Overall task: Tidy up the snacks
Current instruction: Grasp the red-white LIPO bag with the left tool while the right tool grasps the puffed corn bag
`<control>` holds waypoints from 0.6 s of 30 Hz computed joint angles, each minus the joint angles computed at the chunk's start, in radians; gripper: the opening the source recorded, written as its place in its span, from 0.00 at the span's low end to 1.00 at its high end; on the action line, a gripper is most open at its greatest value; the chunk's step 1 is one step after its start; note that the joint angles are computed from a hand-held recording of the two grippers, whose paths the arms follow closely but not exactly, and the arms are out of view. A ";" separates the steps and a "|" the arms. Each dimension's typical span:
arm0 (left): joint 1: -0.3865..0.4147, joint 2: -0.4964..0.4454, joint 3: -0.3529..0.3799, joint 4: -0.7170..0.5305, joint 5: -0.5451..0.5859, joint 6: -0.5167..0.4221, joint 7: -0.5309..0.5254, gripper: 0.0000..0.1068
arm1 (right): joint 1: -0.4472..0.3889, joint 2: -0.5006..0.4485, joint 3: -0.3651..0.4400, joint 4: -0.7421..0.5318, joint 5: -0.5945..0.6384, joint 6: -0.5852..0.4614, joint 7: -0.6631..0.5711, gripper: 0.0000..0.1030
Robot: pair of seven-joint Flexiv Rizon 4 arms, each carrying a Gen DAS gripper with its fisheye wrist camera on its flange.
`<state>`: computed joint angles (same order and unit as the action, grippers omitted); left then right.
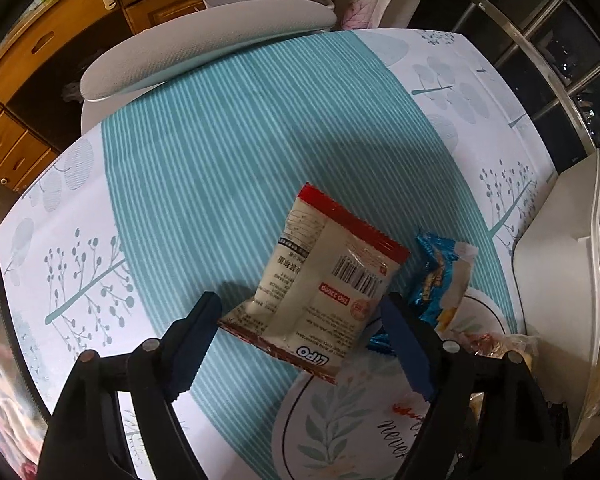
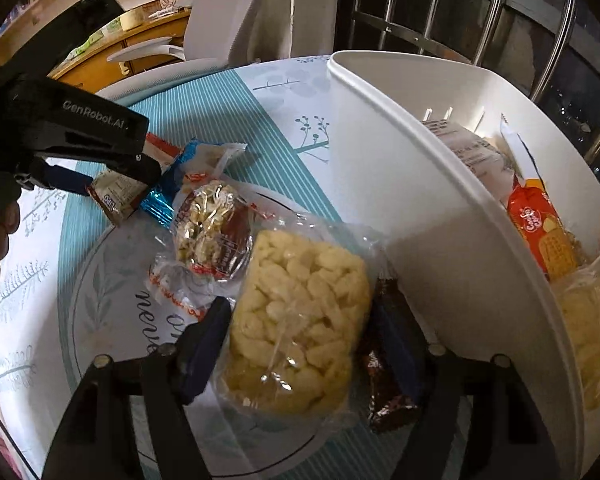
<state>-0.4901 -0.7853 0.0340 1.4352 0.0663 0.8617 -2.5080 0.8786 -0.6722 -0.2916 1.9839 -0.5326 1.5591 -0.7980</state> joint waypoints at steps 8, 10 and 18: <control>-0.024 -0.021 0.020 -0.057 0.044 -0.031 -0.013 0.66 | -0.068 0.029 0.087 0.014 0.005 -0.030 -0.036 0.60; -0.027 -0.019 0.023 -0.054 0.051 -0.024 -0.020 0.62 | -0.082 0.039 0.106 0.020 -0.002 -0.044 -0.043 0.60; -0.028 0.047 0.011 0.067 0.045 0.054 -0.058 0.49 | -0.163 0.074 0.212 0.024 -0.025 -0.135 -0.059 0.60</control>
